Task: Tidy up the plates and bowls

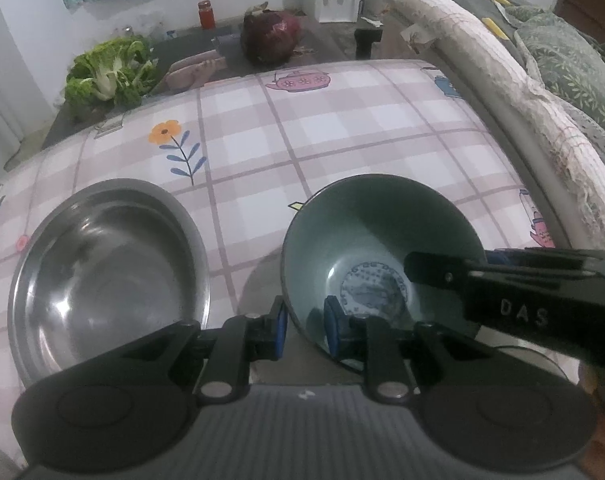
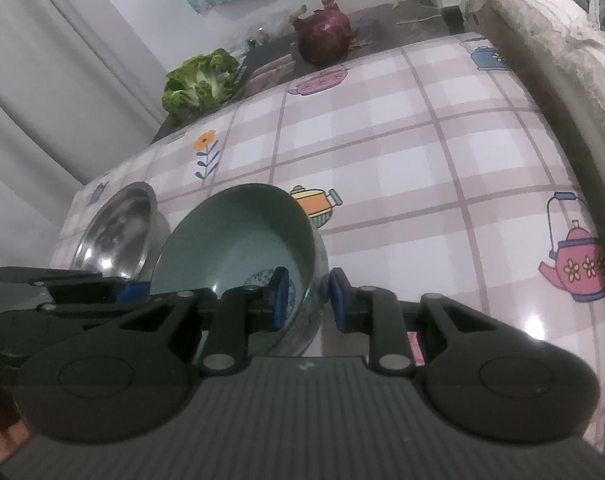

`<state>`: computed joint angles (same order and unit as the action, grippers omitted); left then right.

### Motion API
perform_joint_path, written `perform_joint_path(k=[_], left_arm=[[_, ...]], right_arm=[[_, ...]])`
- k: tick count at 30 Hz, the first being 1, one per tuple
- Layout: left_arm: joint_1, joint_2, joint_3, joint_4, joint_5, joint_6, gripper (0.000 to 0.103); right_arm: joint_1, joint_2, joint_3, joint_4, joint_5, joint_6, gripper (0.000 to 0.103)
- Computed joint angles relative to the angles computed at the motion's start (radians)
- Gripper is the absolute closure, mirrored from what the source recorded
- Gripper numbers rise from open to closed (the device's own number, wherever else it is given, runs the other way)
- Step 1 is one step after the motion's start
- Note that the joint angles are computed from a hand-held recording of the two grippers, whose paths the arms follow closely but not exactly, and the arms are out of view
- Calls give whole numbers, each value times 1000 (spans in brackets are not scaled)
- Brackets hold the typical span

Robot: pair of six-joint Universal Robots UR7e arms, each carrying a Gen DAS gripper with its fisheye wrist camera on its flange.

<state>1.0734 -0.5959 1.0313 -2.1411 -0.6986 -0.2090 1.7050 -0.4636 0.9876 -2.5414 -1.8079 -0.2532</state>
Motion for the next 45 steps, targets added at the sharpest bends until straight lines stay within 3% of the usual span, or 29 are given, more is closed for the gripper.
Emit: perform_joint_path(k=[12, 45], left_arm=[[6, 2, -5, 19, -31, 2, 75], [-12, -15, 25, -43, 7, 18, 76]], right_arm=[[-10, -15, -2, 70, 35, 13, 75], [8, -10, -9, 46, 23, 36, 79]])
